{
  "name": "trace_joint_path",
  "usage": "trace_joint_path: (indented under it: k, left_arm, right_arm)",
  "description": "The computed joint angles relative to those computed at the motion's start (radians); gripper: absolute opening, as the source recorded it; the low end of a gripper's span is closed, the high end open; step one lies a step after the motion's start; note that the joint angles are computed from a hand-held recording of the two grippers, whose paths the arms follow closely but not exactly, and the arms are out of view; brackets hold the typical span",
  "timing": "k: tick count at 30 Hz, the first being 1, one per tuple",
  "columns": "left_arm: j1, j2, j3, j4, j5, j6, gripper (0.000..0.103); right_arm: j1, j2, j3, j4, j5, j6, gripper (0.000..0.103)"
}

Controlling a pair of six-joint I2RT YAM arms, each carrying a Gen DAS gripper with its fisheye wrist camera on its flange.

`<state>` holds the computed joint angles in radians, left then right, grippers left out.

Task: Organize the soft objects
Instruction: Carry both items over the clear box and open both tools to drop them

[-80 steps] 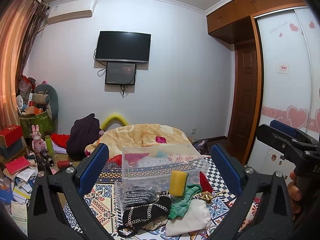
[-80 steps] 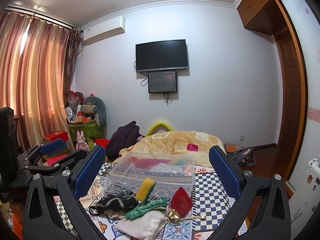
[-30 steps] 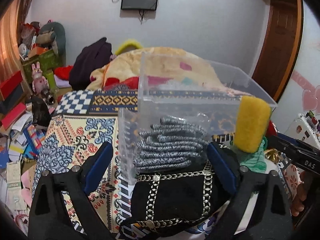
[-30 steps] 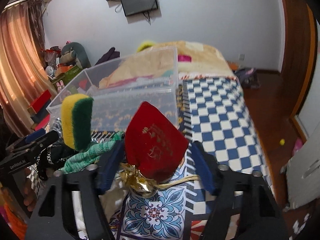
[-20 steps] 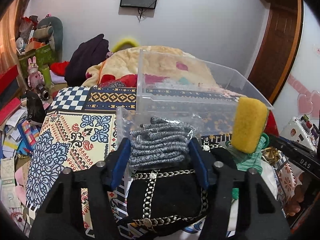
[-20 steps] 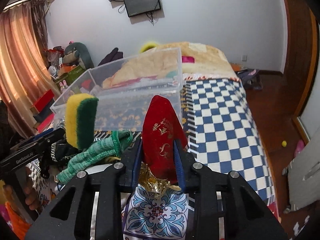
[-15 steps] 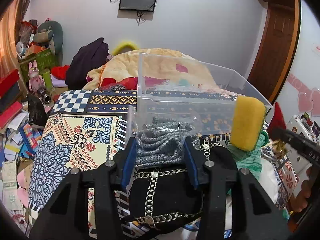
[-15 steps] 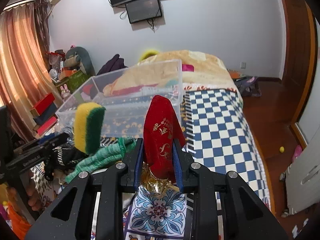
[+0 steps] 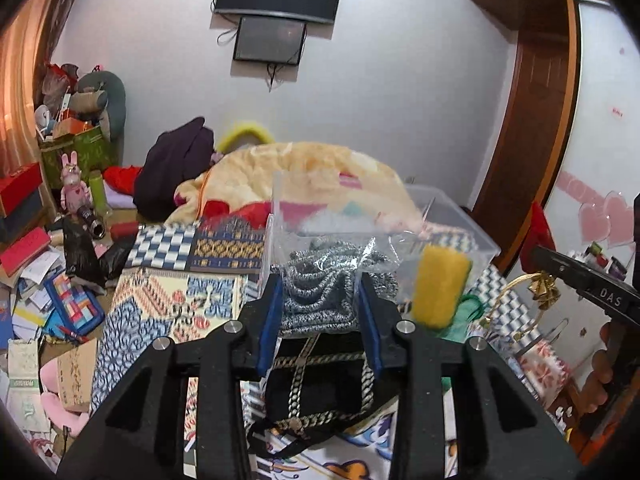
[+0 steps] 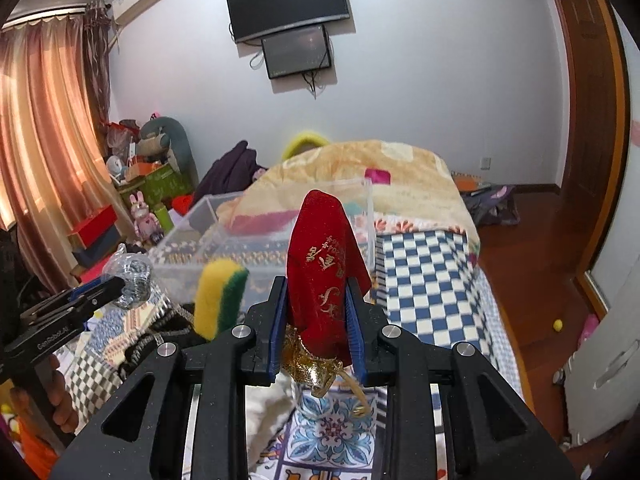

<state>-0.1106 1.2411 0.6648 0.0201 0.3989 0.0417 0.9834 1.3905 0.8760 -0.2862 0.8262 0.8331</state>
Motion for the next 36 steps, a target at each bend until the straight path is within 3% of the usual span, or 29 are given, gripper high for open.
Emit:
trace_joint_path:
  k: [5,15,22,29,36]
  left_arm:
    - [-0.024,0.003,0.052,0.003,-0.016,-0.005,0.036]
    - [-0.053,0.154,0.24,-0.035,-0.037,-0.025,0.036]
    - [-0.102,0.291,0.367,-0.093,-0.083,0.008,0.036]
    - [-0.15,0.467,0.542,-0.232,-0.106,0.047,0.036]
    - [-0.194,0.56,0.625,-0.305,-0.155,0.08,0.036]
  right_arm:
    - [-0.004,0.021,0.058,-0.012,0.036,-0.04,0.025]
    - [-0.071,0.101,0.154,0.056,0.03,-0.171,0.025]
    - [-0.152,0.175,0.208,0.076,-0.078,-0.229,0.025]
    - [-0.231,0.275,0.29,0.025,-0.218,-0.225,0.025]
    - [-0.266,0.4,0.413,-0.063,-0.327,-0.245,0.025]
